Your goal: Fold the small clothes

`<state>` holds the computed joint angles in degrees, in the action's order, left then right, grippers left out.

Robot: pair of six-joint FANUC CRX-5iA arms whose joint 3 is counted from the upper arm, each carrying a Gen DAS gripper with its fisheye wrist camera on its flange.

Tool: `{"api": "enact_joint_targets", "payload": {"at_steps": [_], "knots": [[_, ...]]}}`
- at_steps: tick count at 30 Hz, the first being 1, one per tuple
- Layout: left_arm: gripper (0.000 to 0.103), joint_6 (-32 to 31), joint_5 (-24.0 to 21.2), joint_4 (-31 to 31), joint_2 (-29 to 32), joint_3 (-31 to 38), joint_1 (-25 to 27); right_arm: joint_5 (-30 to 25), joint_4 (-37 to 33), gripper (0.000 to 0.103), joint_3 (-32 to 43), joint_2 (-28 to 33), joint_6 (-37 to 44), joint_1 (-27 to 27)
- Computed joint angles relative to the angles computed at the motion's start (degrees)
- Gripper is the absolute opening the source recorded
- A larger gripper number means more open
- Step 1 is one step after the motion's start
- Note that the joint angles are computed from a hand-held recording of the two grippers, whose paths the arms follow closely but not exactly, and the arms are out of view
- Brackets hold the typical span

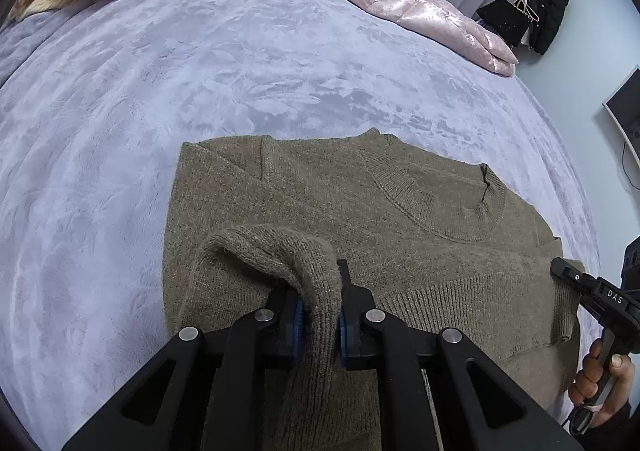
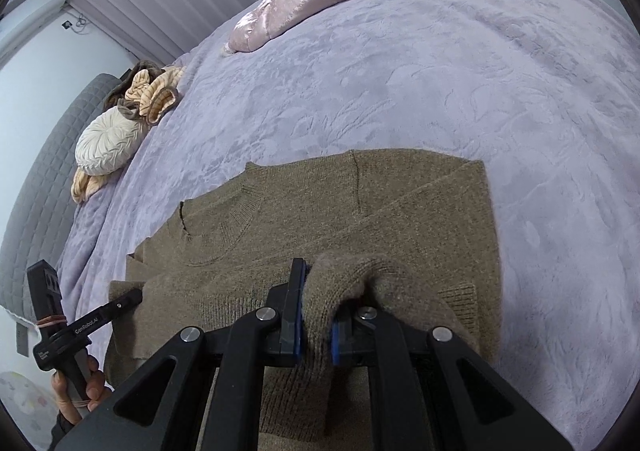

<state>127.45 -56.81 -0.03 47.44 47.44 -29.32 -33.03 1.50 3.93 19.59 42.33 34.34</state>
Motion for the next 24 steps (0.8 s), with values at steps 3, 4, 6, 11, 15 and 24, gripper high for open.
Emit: {"api": "enact_joint_targets", "payload": {"at_steps": [3, 4, 6, 11, 15, 24], "knots": [[0.074, -3.58, 8.58, 5.80, -4.14, -9.17, 0.91, 1.52, -4.79, 0.032, -1.07, -1.61, 2.63, -0.39], [0.095, -2.52, 10.44, 5.31, -5.57, -11.27, 0.73, 2.62, -4.86, 0.051, -2.19, -2.49, 2.29, -0.15], [0.099, 1.04, 12.15, 2.51, -7.88, -13.76, 0.09, 5.70, -1.16, 0.072, -5.86, -4.67, -1.88, 1.15], [0.098, -5.77, 17.68, 11.56, -10.48, -21.52, 0.46, 4.17, -0.48, 0.073, -6.55, -5.31, -0.17, 3.75], [0.086, -2.42, 15.91, 9.14, -9.43, -19.98, 0.13, 1.40, 6.24, 0.070, -5.93, -3.37, -4.01, 5.87], [0.011, -4.51, 13.04, 9.43, -8.62, -16.56, 1.05, 3.96, -1.47, 0.015, -3.90, -4.69, 4.01, 3.34]]}}
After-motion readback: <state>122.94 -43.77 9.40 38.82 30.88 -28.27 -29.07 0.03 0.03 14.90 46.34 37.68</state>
